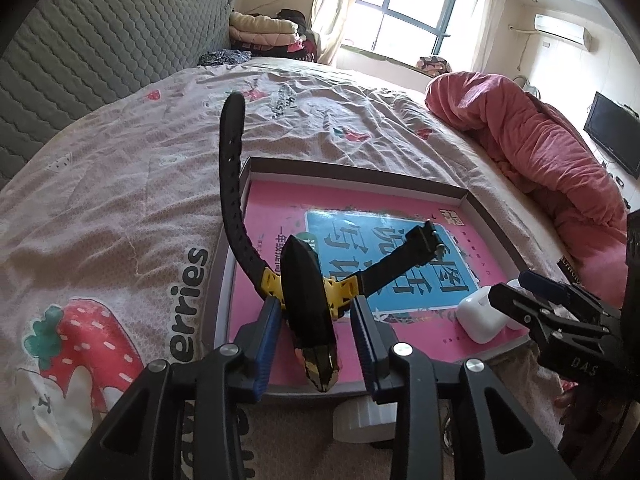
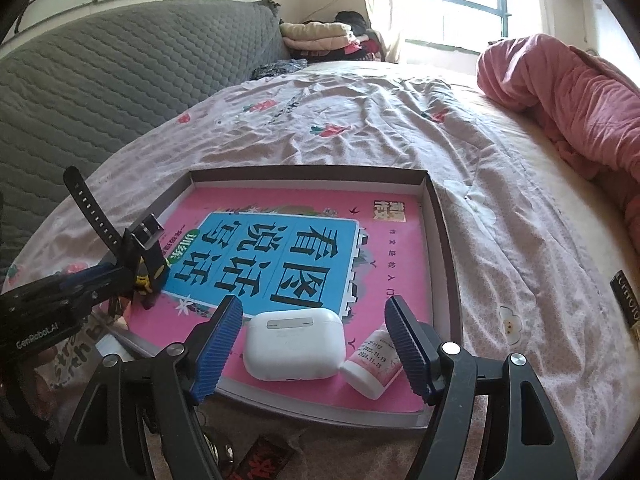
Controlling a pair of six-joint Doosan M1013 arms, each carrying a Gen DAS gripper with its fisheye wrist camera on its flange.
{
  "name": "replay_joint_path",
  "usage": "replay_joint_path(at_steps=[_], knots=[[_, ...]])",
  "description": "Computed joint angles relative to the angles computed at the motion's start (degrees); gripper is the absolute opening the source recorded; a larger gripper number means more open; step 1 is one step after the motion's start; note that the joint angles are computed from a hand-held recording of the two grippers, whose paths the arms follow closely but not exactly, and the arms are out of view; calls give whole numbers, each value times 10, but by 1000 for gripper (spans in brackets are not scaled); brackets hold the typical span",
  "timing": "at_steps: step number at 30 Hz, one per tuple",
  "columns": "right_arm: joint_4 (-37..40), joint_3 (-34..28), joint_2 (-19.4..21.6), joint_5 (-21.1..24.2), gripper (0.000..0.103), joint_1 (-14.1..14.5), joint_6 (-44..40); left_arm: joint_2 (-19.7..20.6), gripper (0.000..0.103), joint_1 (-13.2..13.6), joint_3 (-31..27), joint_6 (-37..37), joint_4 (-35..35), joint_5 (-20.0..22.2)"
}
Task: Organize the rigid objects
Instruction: 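Open both tools to release the tube and earbuds case in the box, then withdraw both open tools from the box toward the white cap and red lighter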
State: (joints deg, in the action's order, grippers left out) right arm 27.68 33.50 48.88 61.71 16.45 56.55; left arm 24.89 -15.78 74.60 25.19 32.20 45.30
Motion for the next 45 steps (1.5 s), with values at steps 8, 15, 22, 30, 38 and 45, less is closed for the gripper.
replay_joint_path(at_steps=[8,15,22,30,38,45], knots=[[19,25,-16,-24,75,-5,-16,-7,36,-9,0,-6,18,10],[41,51,-33,-39,75,-11,-35,-11,36,-17,-1,-11,32,22],[57,97,-61,-69,75,-15,-57,-19,37,-25,4,-19,46,27],[60,138,-84,-94,75,-19,-50,-34,37,-35,20,-29,67,25],[32,182,-110,-135,75,-13,-52,-43,37,-45,32,-32,70,43],[29,209,-126,-148,75,-12,-65,-48,37,-62,37,-30,82,55]])
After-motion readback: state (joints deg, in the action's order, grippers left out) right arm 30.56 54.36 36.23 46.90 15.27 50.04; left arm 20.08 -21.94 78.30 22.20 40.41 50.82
